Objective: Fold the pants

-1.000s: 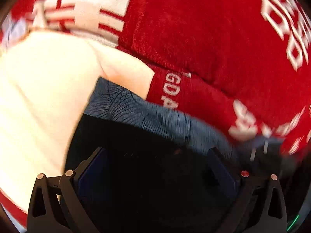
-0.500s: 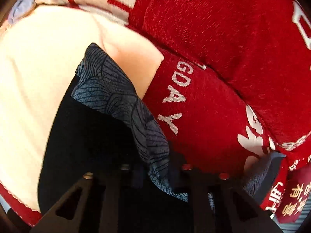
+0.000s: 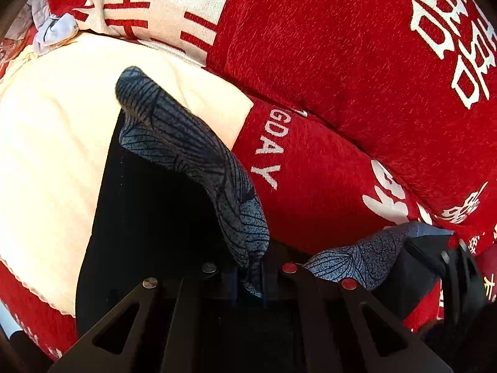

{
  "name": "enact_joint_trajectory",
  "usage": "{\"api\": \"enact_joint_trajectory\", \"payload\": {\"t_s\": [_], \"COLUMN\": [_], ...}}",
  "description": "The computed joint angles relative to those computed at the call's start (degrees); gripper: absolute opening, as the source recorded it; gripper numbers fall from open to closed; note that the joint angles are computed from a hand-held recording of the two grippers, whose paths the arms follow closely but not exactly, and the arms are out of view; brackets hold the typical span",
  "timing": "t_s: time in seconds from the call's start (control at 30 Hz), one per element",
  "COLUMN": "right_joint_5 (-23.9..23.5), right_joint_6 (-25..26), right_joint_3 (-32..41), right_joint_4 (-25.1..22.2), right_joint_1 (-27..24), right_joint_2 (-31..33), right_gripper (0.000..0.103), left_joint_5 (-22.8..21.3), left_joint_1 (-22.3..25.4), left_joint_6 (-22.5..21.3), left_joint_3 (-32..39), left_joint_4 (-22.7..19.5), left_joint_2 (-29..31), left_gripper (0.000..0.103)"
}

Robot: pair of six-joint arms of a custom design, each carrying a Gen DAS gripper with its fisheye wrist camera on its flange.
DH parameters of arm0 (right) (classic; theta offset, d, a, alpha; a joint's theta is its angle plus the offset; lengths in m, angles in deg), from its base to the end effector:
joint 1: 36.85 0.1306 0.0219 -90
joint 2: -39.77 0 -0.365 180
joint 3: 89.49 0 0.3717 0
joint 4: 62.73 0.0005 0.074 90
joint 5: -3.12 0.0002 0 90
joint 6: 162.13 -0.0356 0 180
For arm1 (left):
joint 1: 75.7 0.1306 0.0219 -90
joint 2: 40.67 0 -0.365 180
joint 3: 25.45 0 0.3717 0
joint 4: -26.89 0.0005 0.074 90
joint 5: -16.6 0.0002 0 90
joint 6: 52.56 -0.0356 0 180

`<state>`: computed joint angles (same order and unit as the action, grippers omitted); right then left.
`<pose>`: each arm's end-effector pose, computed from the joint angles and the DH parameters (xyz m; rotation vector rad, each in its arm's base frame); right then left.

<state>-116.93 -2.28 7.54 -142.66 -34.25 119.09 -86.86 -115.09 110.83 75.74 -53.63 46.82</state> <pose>0.3559 0.0335 0.5095 -1.5786 1.8798 0.2120 0.3215 -0.2539 0.4834 -0.8553 2.5731 -0.2859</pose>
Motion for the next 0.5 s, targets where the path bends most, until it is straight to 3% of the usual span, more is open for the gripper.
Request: {"api": "enact_joint_trajectory", "payload": {"t_s": [0.13, 0.17, 0.2, 0.27, 0.5], "right_joint_5": [6.21, 5.64, 4.28, 1.58, -2.10], "right_joint_6": [-1.20, -1.58, -2.07, -3.72, -4.05], "right_joint_3": [8.18, 8.95, 10.03, 9.68, -3.09], "right_joint_4": [-8.67, -9.15, -9.91, -12.23, -5.60], "right_joint_1": [2.82, 2.53, 1.93, 0.77, -5.00], "right_joint_2": [8.12, 8.38, 8.41, 5.86, -13.14], "right_gripper": [0.091, 0.073, 0.038, 0.034, 0.030], "left_joint_5": [-0.34, -0.20, -0.07, -2.28, -9.69], "left_joint_1": [-0.97, -1.20, -1.55, -3.35, -14.08], "left_joint_6": [0.17, 0.20, 0.34, 0.86, 7.27], "left_joint_3": [0.40, 0.13, -0.25, 0.30, -0.32], "left_joint_4": [-0.66, -0.43, 0.14, -0.61, -3.30], "left_joint_2": [-0.74, -1.29, -2.03, -3.09, -8.22], "left_gripper": [0.012, 0.012, 0.012, 0.012, 0.012]}}
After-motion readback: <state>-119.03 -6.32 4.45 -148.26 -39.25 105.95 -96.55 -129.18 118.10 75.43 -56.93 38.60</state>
